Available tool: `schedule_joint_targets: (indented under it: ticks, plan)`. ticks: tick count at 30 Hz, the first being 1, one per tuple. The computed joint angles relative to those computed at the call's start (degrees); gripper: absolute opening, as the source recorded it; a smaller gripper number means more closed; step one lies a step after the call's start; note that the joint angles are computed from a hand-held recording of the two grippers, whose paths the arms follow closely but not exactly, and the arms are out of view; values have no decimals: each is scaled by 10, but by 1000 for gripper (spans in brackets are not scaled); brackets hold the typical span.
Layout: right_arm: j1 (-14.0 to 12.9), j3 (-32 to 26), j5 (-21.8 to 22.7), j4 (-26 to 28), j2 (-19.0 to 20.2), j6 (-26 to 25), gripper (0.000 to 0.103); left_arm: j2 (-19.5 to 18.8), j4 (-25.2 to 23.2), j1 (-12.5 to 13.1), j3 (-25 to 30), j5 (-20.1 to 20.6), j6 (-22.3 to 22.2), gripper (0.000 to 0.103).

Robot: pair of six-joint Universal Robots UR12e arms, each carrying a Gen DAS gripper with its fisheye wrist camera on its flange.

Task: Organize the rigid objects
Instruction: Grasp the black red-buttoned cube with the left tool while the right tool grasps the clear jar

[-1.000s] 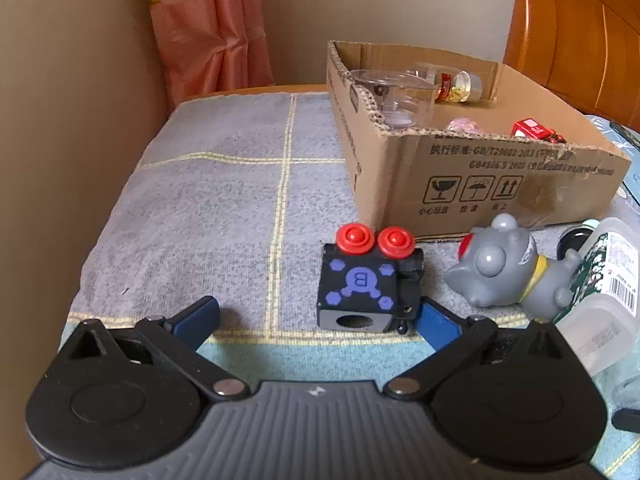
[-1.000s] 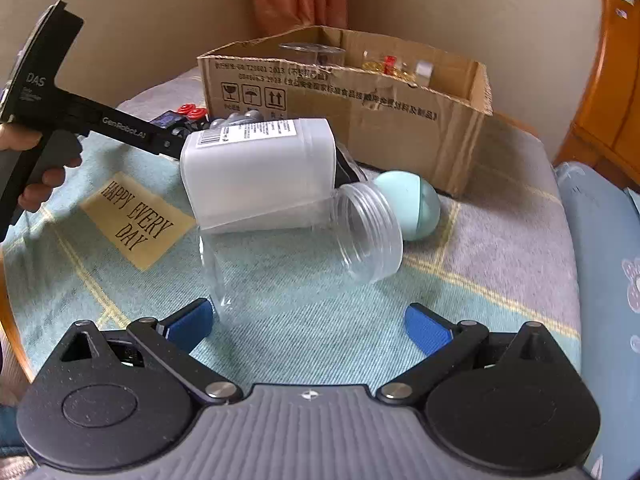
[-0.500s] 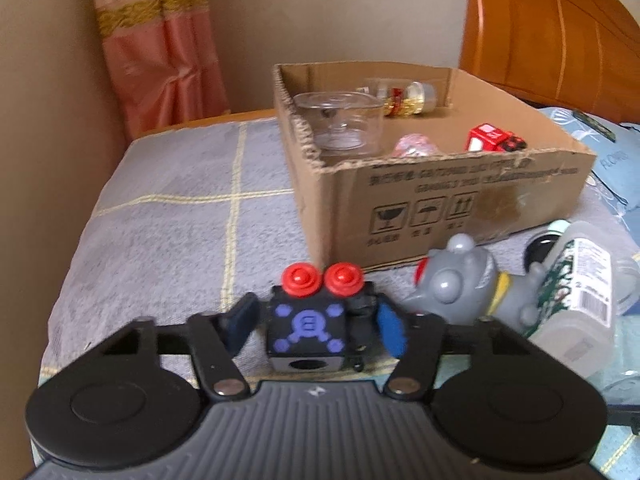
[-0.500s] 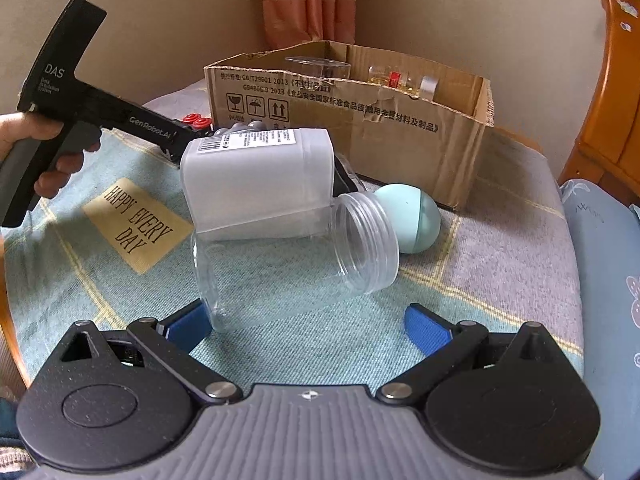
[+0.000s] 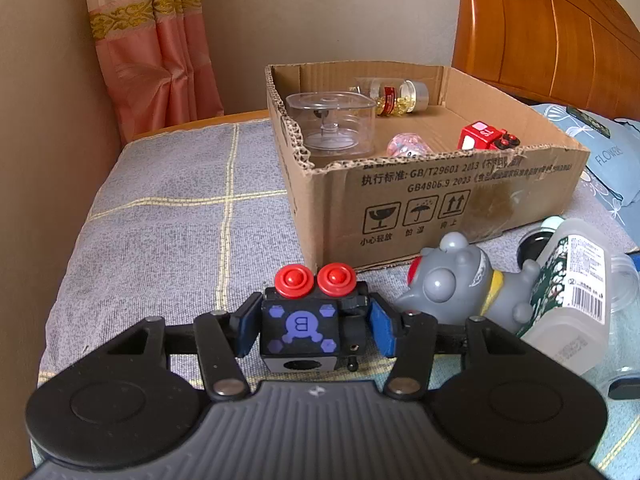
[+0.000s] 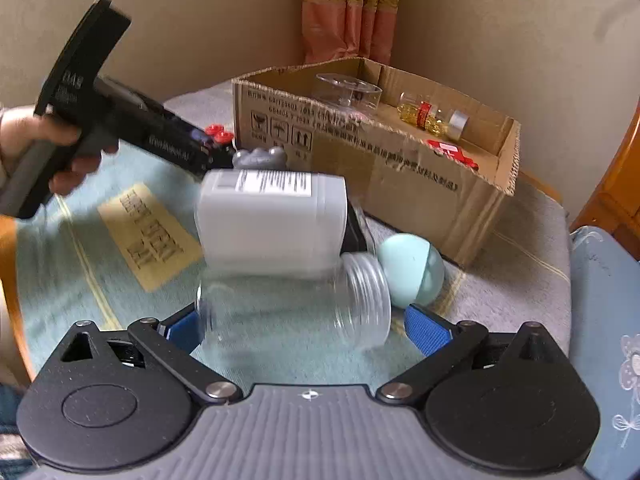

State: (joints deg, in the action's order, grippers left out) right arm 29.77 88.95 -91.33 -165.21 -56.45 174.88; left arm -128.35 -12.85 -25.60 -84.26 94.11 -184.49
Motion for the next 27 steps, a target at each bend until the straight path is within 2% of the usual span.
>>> schedule_joint_targets:
  ticks: [6,12,19,27]
  plan:
    - [2,-14,3,20,5,-30,103,0,-3,0,0,-1,1,55]
    - [4,-19,2,43,5,-39,94,1,-5,1,1,-1,1,55]
    - [3,-20,11,63,-1,-8,93,6,-27,0,1,-4,3,54]
    - [0,-15,27,78,-15,10,93,27,-74,4,-7,-22,32,54]
